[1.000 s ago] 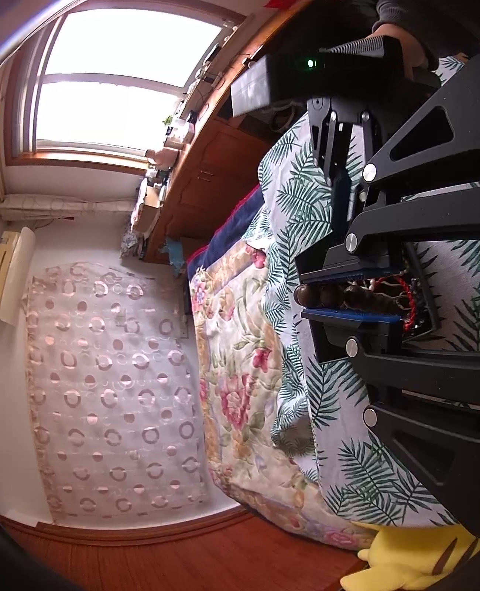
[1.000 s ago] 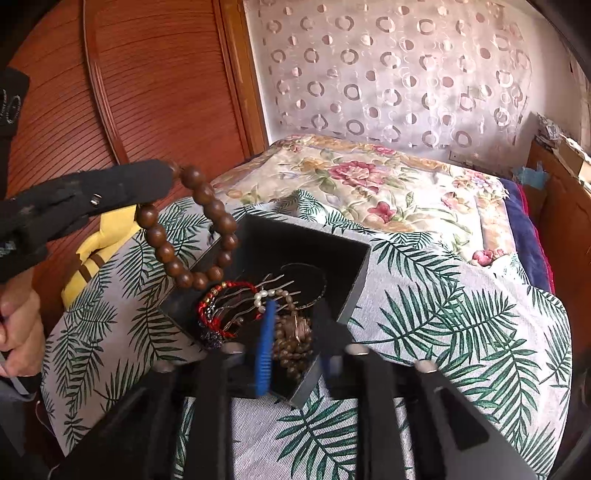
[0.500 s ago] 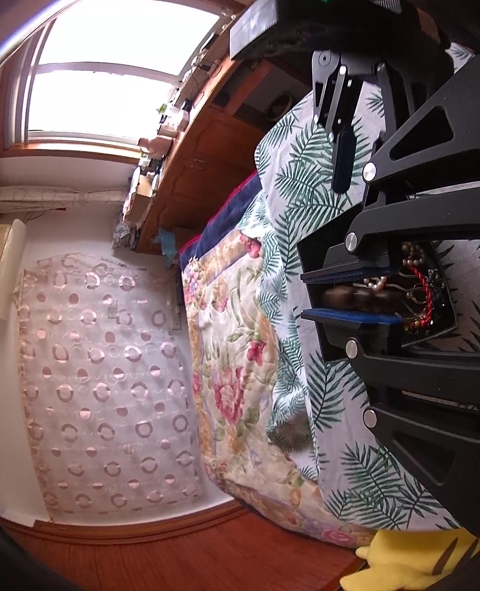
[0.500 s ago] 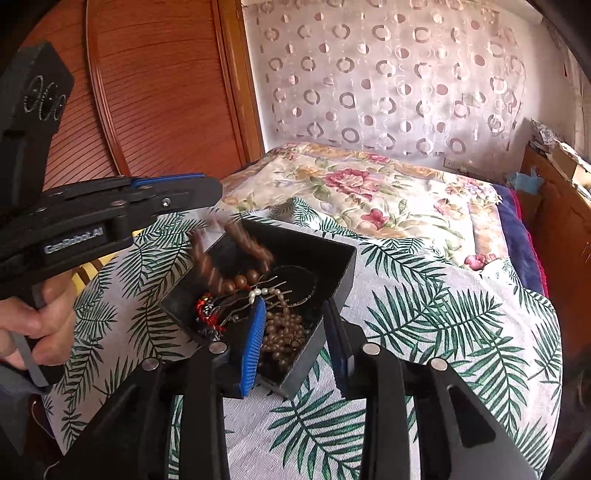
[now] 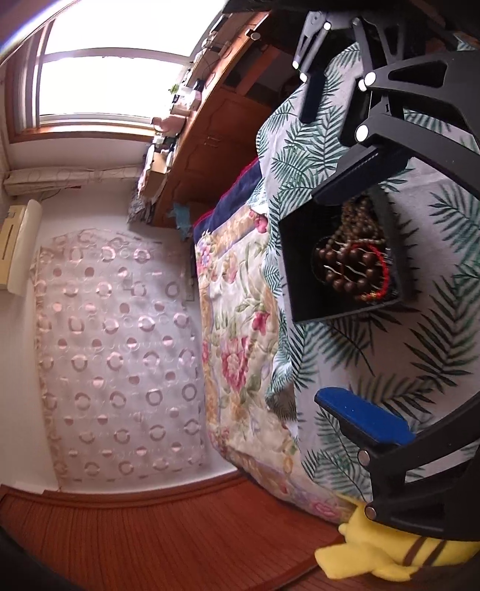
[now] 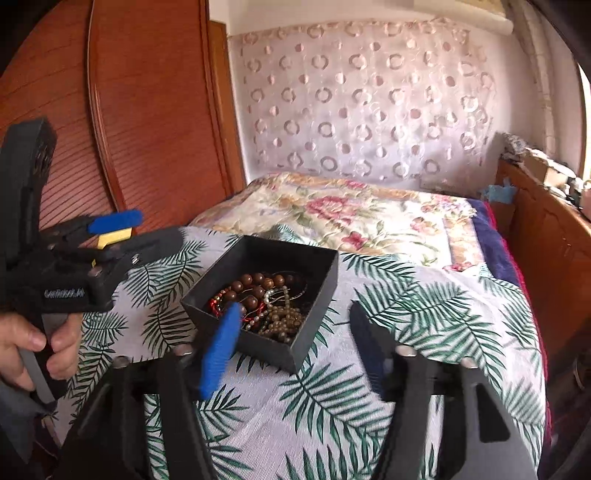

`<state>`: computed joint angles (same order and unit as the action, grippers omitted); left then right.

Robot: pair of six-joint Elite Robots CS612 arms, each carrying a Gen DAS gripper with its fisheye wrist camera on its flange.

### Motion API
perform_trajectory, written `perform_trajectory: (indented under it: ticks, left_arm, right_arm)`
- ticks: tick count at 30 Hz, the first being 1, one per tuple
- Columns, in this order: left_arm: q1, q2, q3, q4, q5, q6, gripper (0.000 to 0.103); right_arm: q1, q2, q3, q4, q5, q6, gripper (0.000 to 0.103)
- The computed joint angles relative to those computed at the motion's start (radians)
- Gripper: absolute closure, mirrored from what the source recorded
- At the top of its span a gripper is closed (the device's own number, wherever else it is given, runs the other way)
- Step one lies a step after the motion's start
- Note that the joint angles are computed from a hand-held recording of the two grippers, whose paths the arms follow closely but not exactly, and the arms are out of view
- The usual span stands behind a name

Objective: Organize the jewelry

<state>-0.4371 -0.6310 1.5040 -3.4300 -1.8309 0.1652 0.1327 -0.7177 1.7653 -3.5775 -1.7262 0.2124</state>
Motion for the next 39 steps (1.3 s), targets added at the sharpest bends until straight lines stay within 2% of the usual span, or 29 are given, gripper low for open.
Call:
perform_trajectory:
  ticks: [2, 8, 11, 13, 18, 27, 39]
  left_arm:
    - [0.001, -0.013, 0.033, -0.031, 0.006, 0.0, 0.008]
    - [0.004, -0.053, 0.137, -0.106, 0.036, -0.001, 0.007]
    - [0.009, -0.067, 0.178, -0.136, 0.027, -0.008, 0.007]
    - [0.01, -0.075, 0.205, -0.164, 0.041, -0.013, 0.007]
    - [0.022, -0.089, 0.255, -0.199, 0.021, -0.036, 0.007]
    - [0.021, -0.098, 0.288, -0.226, 0.051, -0.034, 0.007]
    - [0.019, -0.096, 0.292, -0.245, 0.053, -0.048, 0.007]
  right_arm:
    - [0.011, -0.004, 0.023, -0.049, -0.033, 0.027, 0.019]
    - [0.05, -0.018, 0.08, -0.162, -0.145, 0.062, 0.002]
    - [0.073, -0.022, 0.1, -0.189, -0.2, 0.057, 0.002]
    - [0.084, -0.024, 0.113, -0.207, -0.219, 0.069, 0.002]
    - [0.109, -0.023, 0.14, -0.254, -0.262, 0.104, 0.002]
    - [0.123, -0.022, 0.146, -0.266, -0.323, 0.13, 0.002]
    - [0.125, -0.015, 0.149, -0.266, -0.338, 0.142, 0.002]
